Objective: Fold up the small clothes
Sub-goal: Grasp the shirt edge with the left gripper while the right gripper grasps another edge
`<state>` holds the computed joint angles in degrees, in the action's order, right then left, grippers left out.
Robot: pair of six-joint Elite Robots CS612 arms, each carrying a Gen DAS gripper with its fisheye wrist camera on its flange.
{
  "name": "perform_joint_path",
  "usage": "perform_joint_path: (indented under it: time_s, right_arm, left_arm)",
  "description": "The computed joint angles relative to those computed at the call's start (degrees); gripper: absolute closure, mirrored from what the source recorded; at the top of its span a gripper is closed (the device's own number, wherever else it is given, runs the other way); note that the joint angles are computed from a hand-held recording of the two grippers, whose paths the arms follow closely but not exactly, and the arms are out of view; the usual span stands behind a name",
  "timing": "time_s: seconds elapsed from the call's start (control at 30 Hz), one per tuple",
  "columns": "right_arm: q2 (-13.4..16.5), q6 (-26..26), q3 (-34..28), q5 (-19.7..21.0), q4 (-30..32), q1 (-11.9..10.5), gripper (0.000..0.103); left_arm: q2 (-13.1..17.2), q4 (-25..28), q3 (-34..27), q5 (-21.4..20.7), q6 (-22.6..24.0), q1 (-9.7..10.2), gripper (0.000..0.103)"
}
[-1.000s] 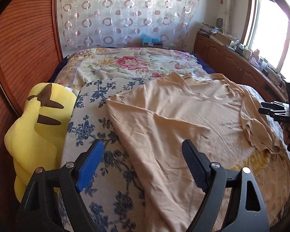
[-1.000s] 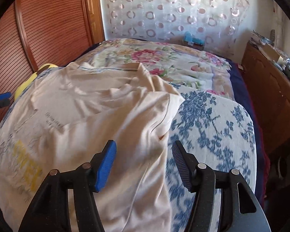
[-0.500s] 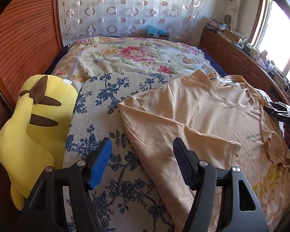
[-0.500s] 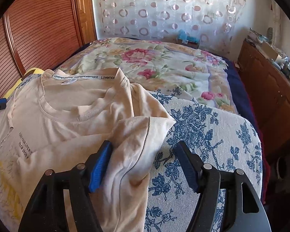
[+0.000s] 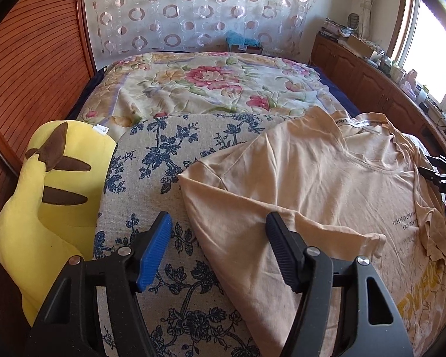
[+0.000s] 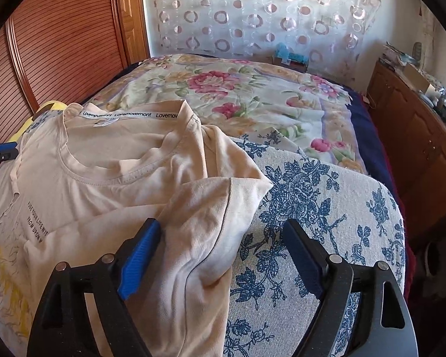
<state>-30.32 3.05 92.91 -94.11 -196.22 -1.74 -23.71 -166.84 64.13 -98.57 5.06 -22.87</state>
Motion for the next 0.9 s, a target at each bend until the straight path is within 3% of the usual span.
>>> perform_joint_path:
  time_s: [0.2,0.33,0.43,0.47,0.57,0.63,0.67,0.7,0.77,0.9]
  right_arm:
    - [0.04,-0.03,-0.04,-0.05,-0.01,0.00,0.017]
    - [0.06,-0.04,-0.05,-0.07,-0.01,0.00,0.017]
    - [0.05,-0.08,-0.04,-0.13,-0.04,0.01,0.017]
    - [0.01,-0.17,0.04,-0.15,-0.13,0.01,0.018]
    - [-0.10,-3.06,0.39,2.01,-1.18,-0.13,0.039]
    - [-0.55,-4.48,0.63,3.24,-0.59,-0.13,0.079]
    - [-0.86,-5.10,0.65,3.11,0.35,-0.01,0.087]
    - [-1.16,-6.10,0.62,2.92,1.37,0.19,0.093]
    - [-1.57,-6.98,1.13,1.40,0.68,0.53,0.095]
    - [-3.15,-4.74,4.63,2.09,-6.10,0.31,0.095]
  left_arm:
    - [0.20,0.09,-0.30,0.39,0.38,-0.11,0.037]
    - [0.08,-1.41,0.37,-0.78,2.66,-0.24,0.079]
    - [-0.11,-1.64,0.57,-2.75,2.97,-0.20,0.096]
    - [-0.21,-1.98,0.73,-3.36,3.28,-0.17,0.096]
    - [-0.97,-3.74,1.94,-4.84,3.63,-0.16,0.097]
    - [-1.77,-5.62,3.25,-5.95,3.88,-0.14,0.097]
    - [-2.23,-6.84,4.07,-6.50,3.86,-0.14,0.097]
    - [-2.94,-8.43,5.21,-7.30,3.57,-0.10,0.098]
    - [-4.17,-11.11,7.28,-8.52,3.21,-0.15,0.098]
    - [-6.66,-16.16,11.59,-9.90,3.82,-0.20,0.098]
